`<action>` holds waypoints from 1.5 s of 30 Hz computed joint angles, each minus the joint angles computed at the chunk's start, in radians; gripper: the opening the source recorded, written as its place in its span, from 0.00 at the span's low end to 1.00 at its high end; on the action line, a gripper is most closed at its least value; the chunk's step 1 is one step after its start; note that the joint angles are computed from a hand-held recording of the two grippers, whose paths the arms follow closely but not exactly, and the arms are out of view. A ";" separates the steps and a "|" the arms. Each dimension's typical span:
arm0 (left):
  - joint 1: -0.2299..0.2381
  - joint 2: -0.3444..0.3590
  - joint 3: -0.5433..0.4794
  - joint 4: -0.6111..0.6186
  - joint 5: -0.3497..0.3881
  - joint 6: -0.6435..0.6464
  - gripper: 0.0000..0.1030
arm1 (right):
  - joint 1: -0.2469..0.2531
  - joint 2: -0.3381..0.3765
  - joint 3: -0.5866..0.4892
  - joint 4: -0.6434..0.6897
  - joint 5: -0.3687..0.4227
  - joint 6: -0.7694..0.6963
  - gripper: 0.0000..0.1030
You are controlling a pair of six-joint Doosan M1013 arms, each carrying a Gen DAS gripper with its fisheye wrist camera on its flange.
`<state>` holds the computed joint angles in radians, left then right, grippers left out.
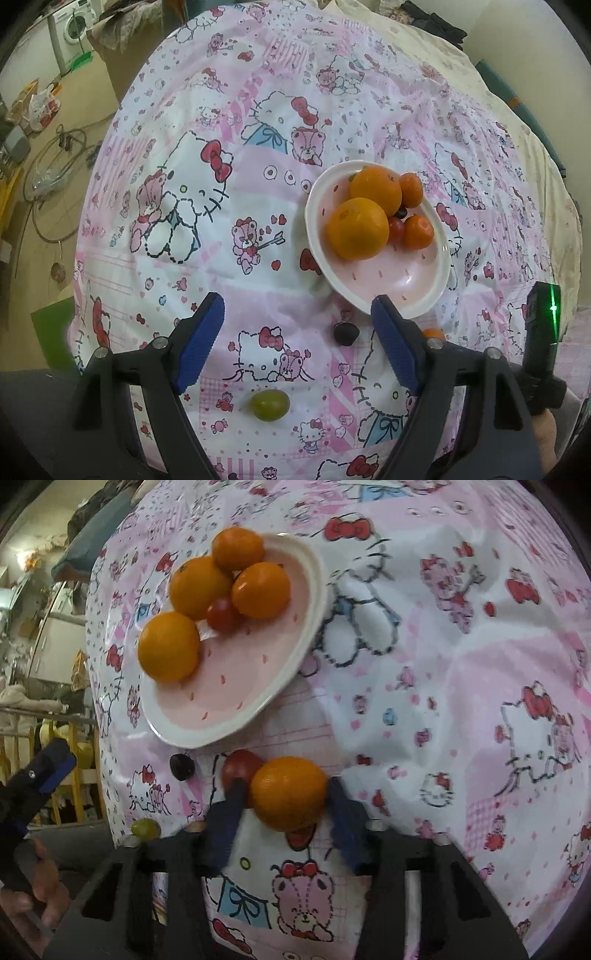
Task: Organize fruits
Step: 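Move the right tool to another tangerine and grasp it, then carry the tangerine over the plate while the left tool grasps a dark plum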
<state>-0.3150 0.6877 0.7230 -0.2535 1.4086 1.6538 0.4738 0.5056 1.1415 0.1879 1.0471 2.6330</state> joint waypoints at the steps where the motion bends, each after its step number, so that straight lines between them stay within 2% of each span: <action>1: -0.001 0.002 -0.001 0.002 0.003 0.000 0.77 | -0.001 -0.005 0.007 0.004 -0.010 0.001 0.42; 5: -0.009 0.007 0.005 0.016 0.017 0.010 0.77 | 0.004 -0.015 0.005 -0.028 -0.029 0.002 0.41; 10: -0.035 0.022 0.012 0.046 0.068 0.057 0.74 | 0.005 -0.064 0.059 -0.077 -0.120 0.052 0.41; 14: -0.068 0.028 0.025 0.076 0.088 0.135 0.51 | 0.004 -0.091 0.090 -0.108 -0.164 0.087 0.41; 19: -0.105 0.025 0.054 0.134 0.055 0.198 0.47 | 0.004 -0.106 0.106 -0.130 -0.187 0.121 0.41; 20: -0.109 0.027 0.055 0.143 0.053 0.199 0.44 | 0.004 -0.109 0.110 -0.135 -0.192 0.126 0.41; 22: -0.115 0.037 0.046 0.159 0.063 0.195 0.35 | 0.004 -0.116 0.116 -0.146 -0.200 0.135 0.41; 24: -0.118 0.045 0.041 0.165 0.074 0.192 0.19 | 0.004 -0.122 0.124 -0.151 -0.206 0.141 0.41; 30: -0.113 0.055 0.024 0.137 0.106 0.173 0.19 | 0.002 -0.126 0.130 -0.147 -0.216 0.139 0.41; 45: -0.080 -0.003 0.077 0.123 0.048 0.194 0.19 | 0.003 -0.116 0.109 -0.170 -0.189 0.136 0.41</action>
<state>-0.3953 0.6851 0.8004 -0.1310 1.4564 1.8475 0.4772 0.3899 1.2502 0.0178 0.8583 2.7693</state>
